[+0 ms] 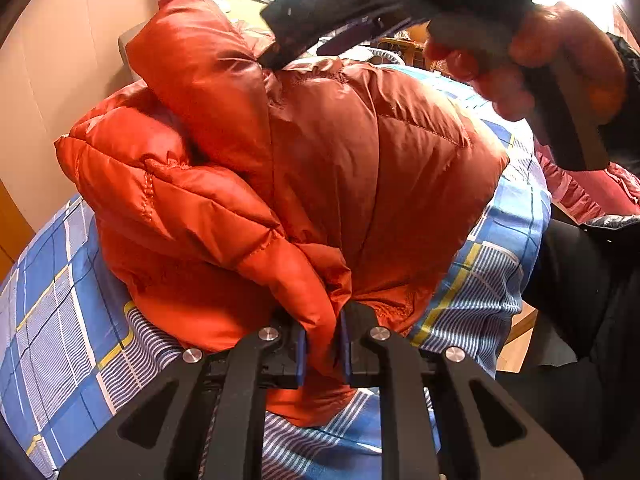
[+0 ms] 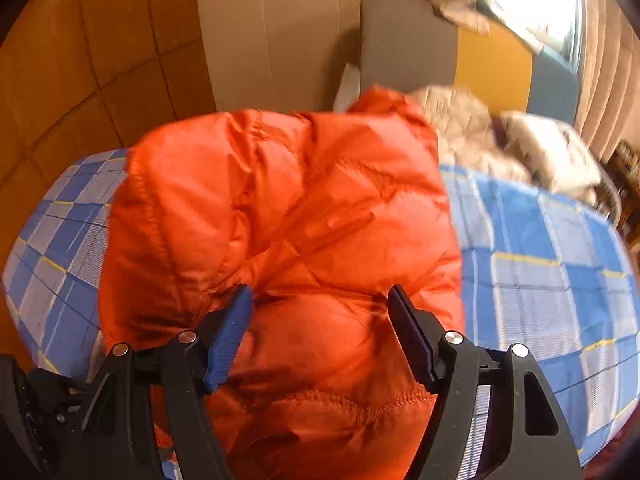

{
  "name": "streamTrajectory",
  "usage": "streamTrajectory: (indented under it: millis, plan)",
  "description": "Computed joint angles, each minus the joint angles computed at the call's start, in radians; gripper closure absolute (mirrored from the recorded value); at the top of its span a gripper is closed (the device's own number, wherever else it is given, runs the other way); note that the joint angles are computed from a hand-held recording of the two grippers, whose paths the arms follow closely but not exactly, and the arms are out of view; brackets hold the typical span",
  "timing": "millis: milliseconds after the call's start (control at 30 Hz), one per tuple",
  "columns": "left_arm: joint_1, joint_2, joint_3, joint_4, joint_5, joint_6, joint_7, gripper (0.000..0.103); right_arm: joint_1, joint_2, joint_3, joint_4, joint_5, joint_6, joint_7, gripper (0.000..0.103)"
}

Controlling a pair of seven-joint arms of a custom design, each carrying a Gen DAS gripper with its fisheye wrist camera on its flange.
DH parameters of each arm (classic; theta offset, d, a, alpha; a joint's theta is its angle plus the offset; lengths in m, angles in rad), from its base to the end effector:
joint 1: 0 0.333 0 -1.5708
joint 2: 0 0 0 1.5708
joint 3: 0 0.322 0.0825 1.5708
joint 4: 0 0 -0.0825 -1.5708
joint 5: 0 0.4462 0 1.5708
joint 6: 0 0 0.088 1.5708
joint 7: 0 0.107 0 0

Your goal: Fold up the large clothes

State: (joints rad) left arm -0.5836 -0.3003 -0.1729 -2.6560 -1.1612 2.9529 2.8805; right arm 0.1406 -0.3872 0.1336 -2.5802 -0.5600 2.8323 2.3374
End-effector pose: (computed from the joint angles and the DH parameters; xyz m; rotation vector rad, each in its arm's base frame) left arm 0.3798 -0.2704 0.3419 -0.7934 2.6373 -0.9699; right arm 0.4701 0.1604 0.4265 -1.8157 1.8225 -0.7054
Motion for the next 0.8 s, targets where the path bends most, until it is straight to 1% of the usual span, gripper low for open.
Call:
streamTrajectory:
  millis: [33, 100, 233, 300, 333, 367, 400, 500, 567, 633, 667, 700, 733, 767, 800]
  plan:
    - [-0.001, 0.000, 0.002, 0.001, -0.004, -0.003, 0.000, 0.091, -0.024, -0.013, 0.024, -0.003, -0.038, 0.010, 0.027, 0.033]
    - [0.001, -0.002, 0.006, 0.002, -0.010, -0.011, 0.001, 0.091, -0.053, -0.020, 0.049, 0.004, -0.088, 0.022, 0.062, 0.033]
    - [0.006, -0.006, 0.016, 0.004, -0.043, -0.028, 0.023, 0.091, -0.056, 0.040, 0.040, 0.055, -0.118, 0.027, 0.060, 0.033]
    - [0.014, -0.008, 0.018, 0.006, -0.058, -0.043, 0.033, 0.091, -0.021, 0.088, 0.011, 0.085, -0.076, 0.010, 0.020, 0.033]
    - [0.020, -0.008, 0.018, 0.007, -0.063, -0.049, 0.037, 0.091, 0.006, 0.117, -0.012, 0.102, -0.037, -0.008, -0.029, 0.033]
    - [0.027, -0.008, 0.016, 0.009, -0.061, -0.055, 0.035, 0.091, 0.017, 0.155, -0.019, 0.127, -0.025, -0.024, -0.058, 0.033]
    - [0.033, -0.008, 0.018, 0.011, -0.067, -0.063, 0.037, 0.091, 0.018, 0.174, -0.010, 0.138, -0.044, -0.034, -0.049, 0.033]
    - [0.055, -0.009, 0.016, 0.012, -0.073, -0.080, 0.028, 0.090, 0.036, 0.243, -0.011, 0.191, -0.077, -0.078, -0.059, 0.033]
    - [0.066, -0.010, 0.017, 0.011, -0.081, -0.093, 0.021, 0.090, 0.058, 0.243, -0.032, 0.192, -0.034, -0.078, -0.091, 0.032]
    - [0.071, -0.011, 0.016, 0.011, -0.103, -0.098, 0.022, 0.090, 0.066, 0.215, -0.044, 0.172, -0.015, -0.067, -0.100, 0.032]
    - [0.072, -0.013, 0.013, 0.009, -0.113, -0.095, 0.026, 0.090, 0.073, 0.191, -0.056, 0.150, 0.020, -0.043, -0.118, 0.028]
    - [0.073, -0.013, 0.012, 0.008, -0.124, -0.095, 0.028, 0.090, 0.087, 0.148, -0.084, 0.108, 0.087, 0.003, -0.162, 0.017]
    - [0.074, -0.016, 0.015, 0.007, -0.144, -0.098, 0.033, 0.090, 0.105, 0.102, -0.119, 0.062, 0.163, 0.047, -0.211, 0.011]
    - [0.075, -0.018, 0.013, 0.005, -0.157, -0.098, 0.037, 0.090, 0.112, 0.053, -0.150, 0.014, 0.219, 0.082, -0.244, 0.007]
    - [0.077, -0.020, 0.011, 0.004, -0.167, -0.095, 0.041, 0.090, 0.105, 0.018, -0.160, -0.019, 0.246, 0.098, -0.258, 0.005]
